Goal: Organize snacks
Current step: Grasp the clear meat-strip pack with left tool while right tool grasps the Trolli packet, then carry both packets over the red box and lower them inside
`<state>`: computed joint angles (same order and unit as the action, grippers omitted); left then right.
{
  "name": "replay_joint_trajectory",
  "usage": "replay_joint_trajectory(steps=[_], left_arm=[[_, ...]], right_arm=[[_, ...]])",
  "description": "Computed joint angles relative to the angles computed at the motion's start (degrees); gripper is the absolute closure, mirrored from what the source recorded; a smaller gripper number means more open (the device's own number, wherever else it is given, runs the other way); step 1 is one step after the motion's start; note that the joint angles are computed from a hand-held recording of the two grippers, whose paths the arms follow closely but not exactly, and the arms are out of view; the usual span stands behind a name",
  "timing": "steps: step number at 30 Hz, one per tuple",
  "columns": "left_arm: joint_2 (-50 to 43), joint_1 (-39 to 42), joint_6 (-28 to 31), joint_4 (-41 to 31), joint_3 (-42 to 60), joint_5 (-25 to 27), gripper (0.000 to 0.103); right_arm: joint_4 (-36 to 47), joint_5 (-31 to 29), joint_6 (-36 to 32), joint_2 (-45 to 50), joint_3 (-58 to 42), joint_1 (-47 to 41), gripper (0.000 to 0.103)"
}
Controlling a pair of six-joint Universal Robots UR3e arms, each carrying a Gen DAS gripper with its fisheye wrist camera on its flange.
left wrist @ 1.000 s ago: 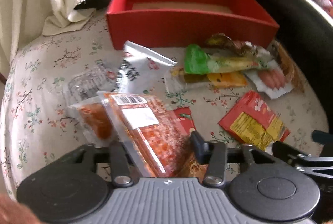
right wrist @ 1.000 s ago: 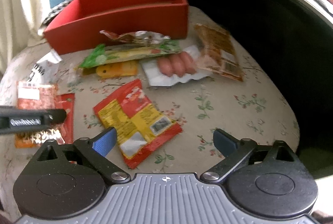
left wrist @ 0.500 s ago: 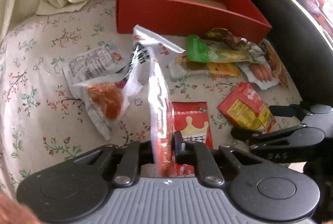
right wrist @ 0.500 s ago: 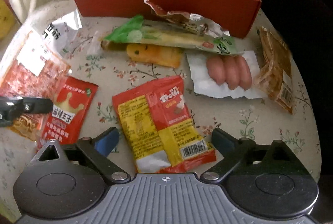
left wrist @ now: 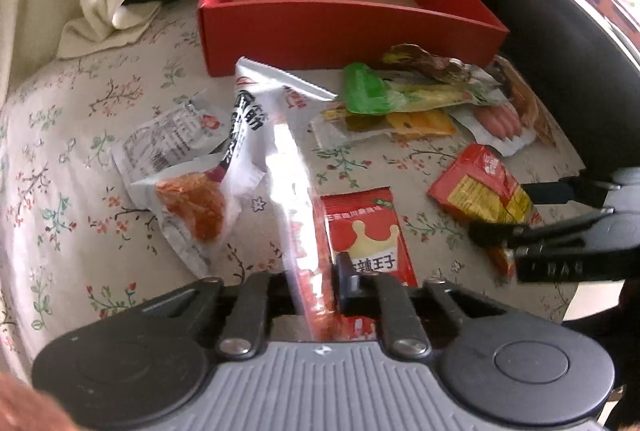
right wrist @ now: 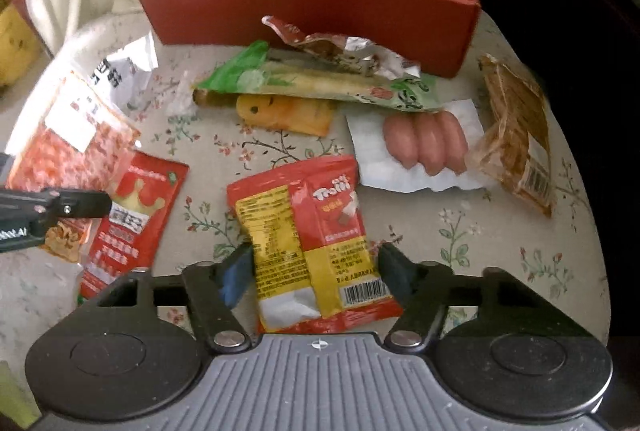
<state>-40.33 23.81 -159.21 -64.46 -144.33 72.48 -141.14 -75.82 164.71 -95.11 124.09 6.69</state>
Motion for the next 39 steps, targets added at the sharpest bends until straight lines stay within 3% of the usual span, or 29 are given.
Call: replay_joint_trajectory(steps=[3,14,18,24,39], left_arm=[[2.94,2.41,2.30,-4.62,0.93,-1.52,0.098],[14.39,16.85,13.27,-25.17,6.06,-9.56,0.098],[14.66,17.72,13.35,-26.54,7.78,-11.29,0.098],[11.50,16.98,11.15,-23.10,9.55,-13.45,0.098],[-9.61,4.07,-3.68,6.58,12.13,-10.84,0.098]], right_arm=[[3.39,4.06,0.56,-2.57,0.59,-2.98,0.037],[2.75,12.50,3.42,-9.02,3.06,-6.38,0.037],[1.61,13.37,4.68,-7.51,1.41,-6.00,0.037],[-1.78,14.12,6.92,-4.26,-1.18,-4.55,0.037],[-8.11,16.87,13.47,2.88,-9.06,-3.95,0.037]])
